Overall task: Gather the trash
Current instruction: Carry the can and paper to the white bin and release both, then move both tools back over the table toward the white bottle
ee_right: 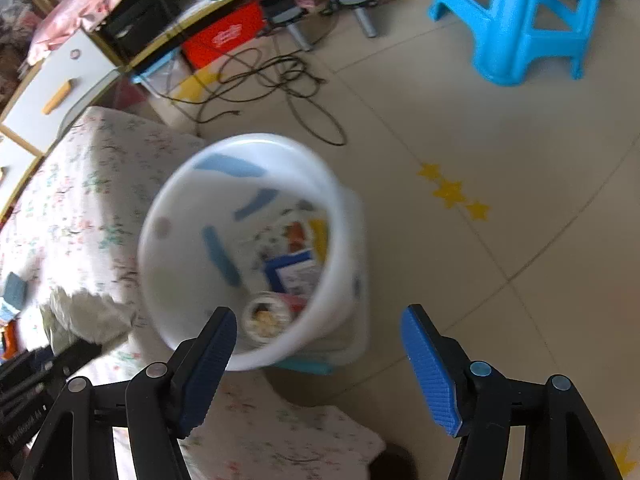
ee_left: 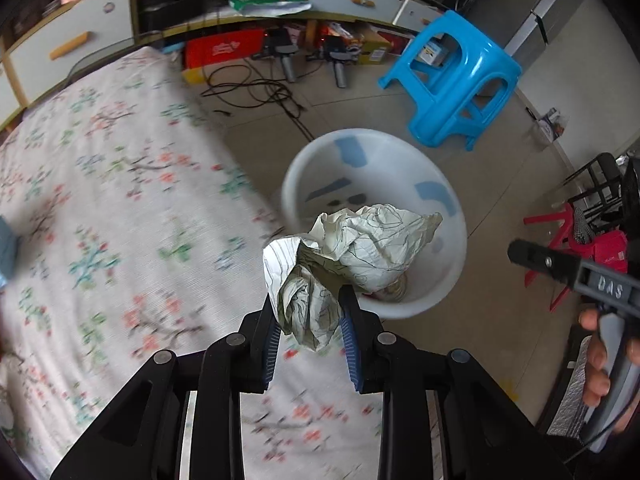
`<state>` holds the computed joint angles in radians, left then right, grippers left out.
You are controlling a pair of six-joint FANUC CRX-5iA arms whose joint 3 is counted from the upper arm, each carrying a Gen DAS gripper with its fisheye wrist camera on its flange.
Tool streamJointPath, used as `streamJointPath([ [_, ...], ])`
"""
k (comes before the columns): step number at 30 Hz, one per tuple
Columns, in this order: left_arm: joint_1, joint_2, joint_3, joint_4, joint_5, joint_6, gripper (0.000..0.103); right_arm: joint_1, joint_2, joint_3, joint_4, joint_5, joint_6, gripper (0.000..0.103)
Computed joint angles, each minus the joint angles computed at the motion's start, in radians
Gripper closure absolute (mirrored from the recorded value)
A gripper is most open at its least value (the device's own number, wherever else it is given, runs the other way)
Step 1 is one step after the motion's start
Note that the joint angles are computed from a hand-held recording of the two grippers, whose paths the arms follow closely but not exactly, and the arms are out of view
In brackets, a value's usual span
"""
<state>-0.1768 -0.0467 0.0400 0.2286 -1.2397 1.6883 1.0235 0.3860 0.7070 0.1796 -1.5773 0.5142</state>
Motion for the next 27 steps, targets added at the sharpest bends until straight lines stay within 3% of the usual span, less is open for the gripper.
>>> streamJointPath([
  [4,-0.023,0.033,0.021,0.011,0.031,0.005,0.072,-0.014,-0.040,-0.054,-0.009,0.015,-0.016,0.031],
  [6,-0.024,0.051,0.028,0.034,0.035,-0.011,0.062,-0.017,-0.051,-0.069,-0.009,0.021,-0.019,0.031],
  [8,-0.026,0.062,0.041,0.029,0.029,0.025,0.035,-0.017,-0.055,-0.073,-0.008,0.024,-0.020,0.030],
  [9,-0.030,0.061,0.046,0.015,0.031,0.044,0.031,-0.017,-0.057,-0.074,-0.008,0.026,-0.019,0.029],
  [13,-0.037,0.052,0.062,-0.025,0.009,0.056,0.029,-0.012,-0.054,-0.066,-0.006,0.033,-0.015,0.029],
  [18,-0.018,-0.003,0.031,-0.059,-0.017,0.054,0.017,-0.008,-0.051,-0.055,-0.019,0.039,-0.019,0.027],
  [23,0.036,-0.108,-0.040,-0.083,-0.028,0.063,0.001,0.009,-0.031,-0.018,-0.041,0.033,-0.022,0.025],
  [27,0.110,-0.201,-0.100,-0.084,-0.054,0.045,0.000,0.030,0.009,0.047,-0.051,0.002,-0.007,0.023],
])
